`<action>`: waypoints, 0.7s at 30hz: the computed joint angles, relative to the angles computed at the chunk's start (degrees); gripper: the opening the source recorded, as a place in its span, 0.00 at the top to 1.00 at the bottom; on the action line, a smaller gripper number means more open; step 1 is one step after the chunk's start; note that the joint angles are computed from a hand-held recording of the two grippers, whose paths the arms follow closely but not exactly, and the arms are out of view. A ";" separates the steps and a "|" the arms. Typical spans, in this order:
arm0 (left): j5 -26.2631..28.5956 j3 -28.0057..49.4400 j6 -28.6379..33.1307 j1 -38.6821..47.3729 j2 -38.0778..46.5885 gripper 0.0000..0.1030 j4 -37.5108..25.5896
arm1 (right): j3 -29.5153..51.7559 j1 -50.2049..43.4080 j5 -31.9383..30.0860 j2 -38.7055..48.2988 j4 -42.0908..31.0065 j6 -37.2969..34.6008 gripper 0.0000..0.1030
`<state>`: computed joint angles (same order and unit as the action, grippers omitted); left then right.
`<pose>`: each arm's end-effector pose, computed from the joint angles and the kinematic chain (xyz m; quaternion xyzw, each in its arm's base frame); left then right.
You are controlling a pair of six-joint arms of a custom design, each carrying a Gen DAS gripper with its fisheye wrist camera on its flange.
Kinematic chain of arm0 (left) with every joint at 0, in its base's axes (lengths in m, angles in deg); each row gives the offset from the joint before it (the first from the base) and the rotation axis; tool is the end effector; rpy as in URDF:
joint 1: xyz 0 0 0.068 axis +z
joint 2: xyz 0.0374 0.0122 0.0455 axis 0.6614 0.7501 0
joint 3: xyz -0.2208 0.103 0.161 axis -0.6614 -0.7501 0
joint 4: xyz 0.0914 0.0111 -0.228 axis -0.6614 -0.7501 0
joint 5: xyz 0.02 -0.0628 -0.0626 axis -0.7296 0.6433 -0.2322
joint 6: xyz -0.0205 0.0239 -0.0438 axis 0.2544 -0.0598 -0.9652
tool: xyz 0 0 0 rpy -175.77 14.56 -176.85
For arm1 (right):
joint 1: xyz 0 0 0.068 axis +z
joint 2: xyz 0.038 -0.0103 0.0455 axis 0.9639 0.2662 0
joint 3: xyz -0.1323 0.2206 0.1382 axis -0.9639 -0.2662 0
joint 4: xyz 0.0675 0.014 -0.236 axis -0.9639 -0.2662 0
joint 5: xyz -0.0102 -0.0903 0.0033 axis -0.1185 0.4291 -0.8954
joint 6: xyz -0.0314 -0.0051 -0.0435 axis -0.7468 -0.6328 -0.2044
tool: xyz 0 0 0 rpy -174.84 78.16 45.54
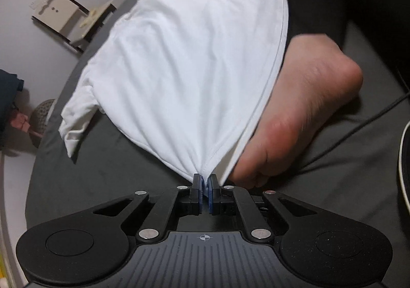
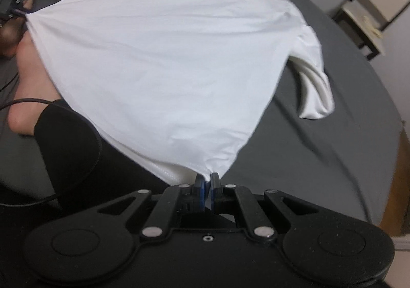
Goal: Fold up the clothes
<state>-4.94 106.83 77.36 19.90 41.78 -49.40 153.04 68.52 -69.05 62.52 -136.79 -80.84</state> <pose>0.2245 -0.0805 0.2534 0.4264 0.8635 0.1283 0.2369 0.2955 -0.0274 0.2993 -0.4406 0.8833 -0.0331 0.1565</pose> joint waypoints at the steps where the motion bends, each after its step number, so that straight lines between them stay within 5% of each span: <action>1: -0.68 0.00 -0.63 -0.37 0.49 0.97 -0.16 | 1.17 0.48 0.23 1.08 -0.87 -0.22 0.95; 7: -1.38 -2.74 -2.34 -0.12 1.29 0.96 0.01 | 8.14 3.05 2.70 7.38 -5.67 0.18 0.92; 11: 4.20 -1.37 -6.62 6.09 -1.80 0.96 -4.13 | 17.15 2.99 0.81 12.82 -14.70 -0.15 0.63; 16: 10.07 2.86 -12.50 15.65 -3.22 0.95 -5.67 | 33.38 -0.05 -12.96 18.64 -24.77 0.95 0.40; 19: 8.76 7.55 -16.17 18.44 0.02 0.92 -0.86 | 36.61 -0.61 -24.12 20.87 -18.02 11.31 0.27; 21: 7.12 11.20 -17.79 19.48 3.71 0.79 3.73 | 33.28 1.05 -28.61 21.65 -7.02 21.75 0.27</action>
